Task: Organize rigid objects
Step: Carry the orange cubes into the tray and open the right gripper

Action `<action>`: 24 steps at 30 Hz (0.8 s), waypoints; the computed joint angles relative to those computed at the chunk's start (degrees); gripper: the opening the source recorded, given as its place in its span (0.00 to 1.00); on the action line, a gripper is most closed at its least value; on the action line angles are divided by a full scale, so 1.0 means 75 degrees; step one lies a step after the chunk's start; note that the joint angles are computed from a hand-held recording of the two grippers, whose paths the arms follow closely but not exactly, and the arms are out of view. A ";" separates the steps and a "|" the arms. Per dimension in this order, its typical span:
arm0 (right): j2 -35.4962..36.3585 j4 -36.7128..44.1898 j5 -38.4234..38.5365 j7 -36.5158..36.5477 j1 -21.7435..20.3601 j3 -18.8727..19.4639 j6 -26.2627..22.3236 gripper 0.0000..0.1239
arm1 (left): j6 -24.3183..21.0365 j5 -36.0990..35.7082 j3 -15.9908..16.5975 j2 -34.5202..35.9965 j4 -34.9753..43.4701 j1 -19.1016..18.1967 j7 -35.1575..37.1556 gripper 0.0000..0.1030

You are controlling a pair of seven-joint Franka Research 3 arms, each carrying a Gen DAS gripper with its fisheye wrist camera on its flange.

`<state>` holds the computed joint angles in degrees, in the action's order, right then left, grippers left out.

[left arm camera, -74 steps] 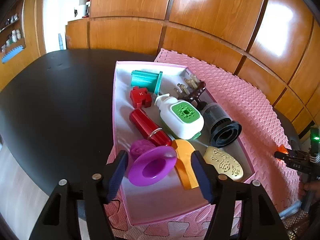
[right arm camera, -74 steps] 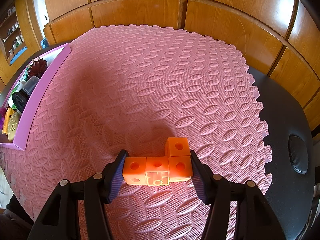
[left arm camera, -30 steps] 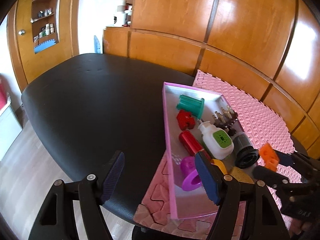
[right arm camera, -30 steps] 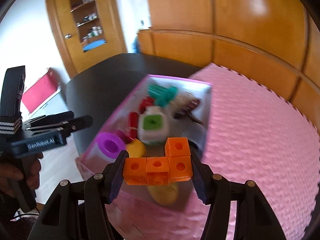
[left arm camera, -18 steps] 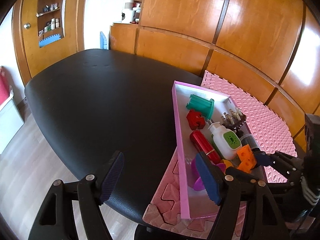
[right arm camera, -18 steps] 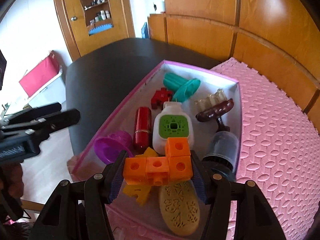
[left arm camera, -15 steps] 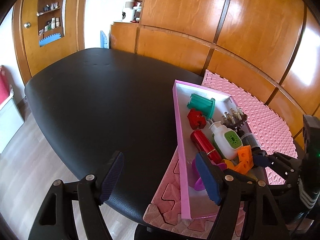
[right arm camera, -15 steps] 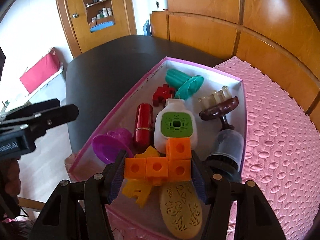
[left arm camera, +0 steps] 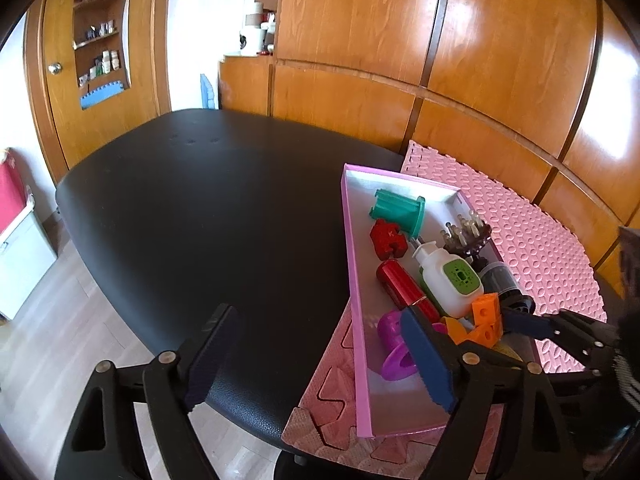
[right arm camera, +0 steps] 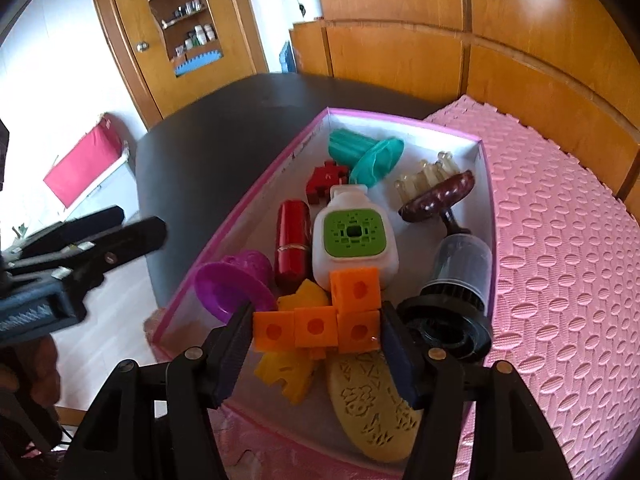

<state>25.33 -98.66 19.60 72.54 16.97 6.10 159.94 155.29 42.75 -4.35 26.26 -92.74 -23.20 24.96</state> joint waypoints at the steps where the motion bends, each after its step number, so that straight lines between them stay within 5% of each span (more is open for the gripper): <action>1: -0.0098 -0.0138 0.0063 0.0030 0.0002 0.0010 0.0177 0.53 | -0.0002 0.0093 0.0051 -0.0018 -0.0004 -0.0056 -0.0085 0.84; 7: -0.0648 -0.0960 -0.0204 0.1107 0.0449 -0.0481 0.1237 0.54 | -0.0121 0.0866 0.0250 -0.0134 0.0028 -0.0349 -0.0827 0.97; 11: -0.0877 -0.1440 -0.1752 0.3101 0.1604 -0.1872 0.1650 0.54 | -0.0206 0.1382 0.0248 -0.0226 -0.0012 -0.0445 -0.1334 1.00; 14: -0.0913 -0.1565 -0.2487 0.4002 0.1916 -0.2308 0.1610 0.54 | -0.0303 0.1490 0.0137 -0.0248 -0.0021 -0.0430 -0.1419 1.00; 24: -0.1116 -0.1867 -0.4283 0.5864 0.2033 -0.2646 0.1649 0.54 | -0.1008 0.1873 -0.0003 -0.0287 0.0105 -0.0638 -0.1814 1.00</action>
